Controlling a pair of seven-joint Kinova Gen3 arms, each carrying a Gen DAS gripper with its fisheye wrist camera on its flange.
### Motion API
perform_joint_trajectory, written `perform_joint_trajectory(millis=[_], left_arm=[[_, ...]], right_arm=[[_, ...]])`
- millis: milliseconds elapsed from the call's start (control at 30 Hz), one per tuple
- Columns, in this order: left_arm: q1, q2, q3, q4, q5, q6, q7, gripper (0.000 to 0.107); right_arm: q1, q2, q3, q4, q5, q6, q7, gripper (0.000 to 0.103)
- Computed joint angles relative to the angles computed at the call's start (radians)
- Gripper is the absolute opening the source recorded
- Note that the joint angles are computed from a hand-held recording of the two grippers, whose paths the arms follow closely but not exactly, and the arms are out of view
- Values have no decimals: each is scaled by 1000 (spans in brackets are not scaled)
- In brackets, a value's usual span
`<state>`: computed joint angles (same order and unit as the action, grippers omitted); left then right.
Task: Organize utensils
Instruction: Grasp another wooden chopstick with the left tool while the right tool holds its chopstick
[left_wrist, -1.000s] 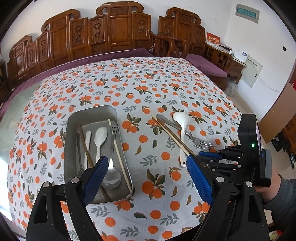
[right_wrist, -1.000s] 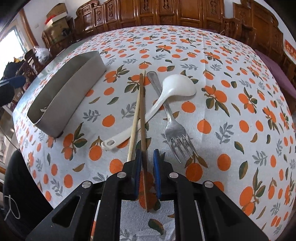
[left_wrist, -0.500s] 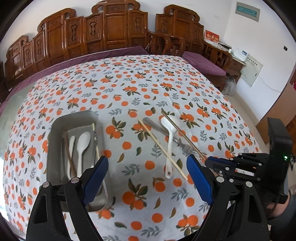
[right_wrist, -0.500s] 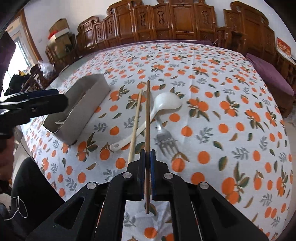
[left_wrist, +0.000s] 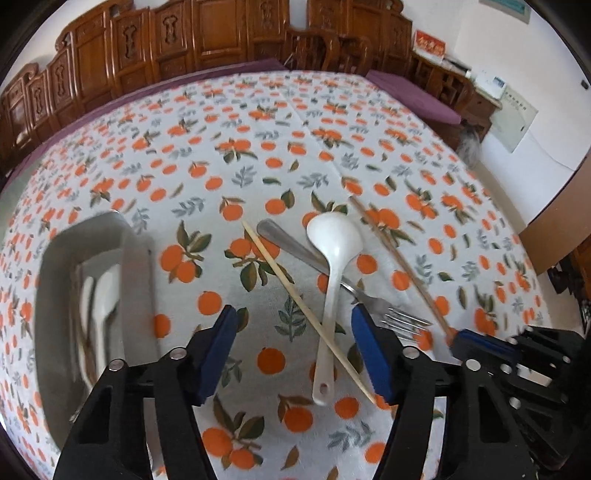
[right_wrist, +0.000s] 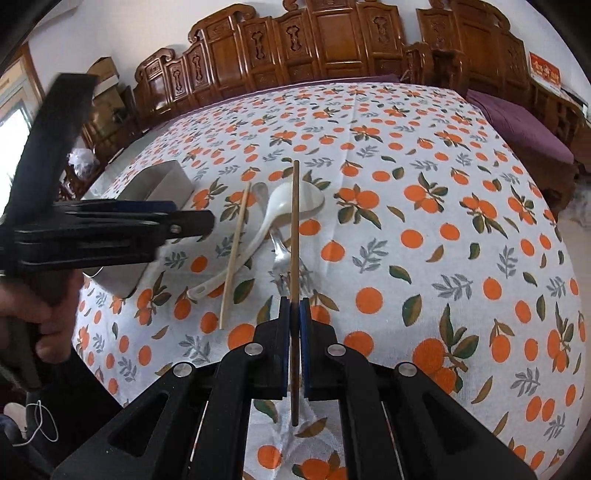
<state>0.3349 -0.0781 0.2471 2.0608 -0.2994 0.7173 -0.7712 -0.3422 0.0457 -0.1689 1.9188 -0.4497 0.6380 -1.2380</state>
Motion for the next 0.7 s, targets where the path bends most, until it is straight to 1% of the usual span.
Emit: perform_joint_trajectory(millis=[67, 100, 133, 200, 267, 333, 367, 433, 533, 600, 633, 700], left_arm=[[-6, 38, -12, 0, 13, -20, -1, 57], [-12, 55, -9, -2, 7, -22, 13, 53], [-6, 70, -24, -3, 17, -30, 12, 49], [-8, 89, -43, 0, 47, -51, -6, 48], [-1, 105, -51, -3, 41, -54, 1, 47], [14, 114, -55, -7, 3, -49, 37, 36], [18, 119, -57, -13, -3, -41, 43, 32], [22, 123, -62, -20, 2, -30, 32, 12], [23, 122, -67, -25, 24, -16, -6, 9], [28, 113, -67, -22, 15, -7, -4, 7], [25, 104, -68, -17, 25, -9, -17, 4], [23, 87, -66, -14, 30, 1, -26, 4]], right_arm=[[1, 3, 2, 1, 4, -1, -4, 6], [2, 4, 3, 1, 5, -1, -7, 6], [6, 6, 4, 0, -2, 2, -3, 6], [8, 6, 4, 1, -5, 2, -1, 6], [10, 6, 4, 0, -6, 2, 1, 6], [13, 7, 5, -2, -14, 5, 8, 6], [13, 7, 4, -2, -12, 4, 4, 6], [13, 8, 4, -4, -13, 8, 2, 6], [10, 8, 2, -5, -9, 8, -2, 6], [6, 7, -1, -5, -4, 7, -5, 6], [4, 4, -2, -3, -4, 5, -5, 6], [0, 1, -4, -2, -2, 4, -5, 6]])
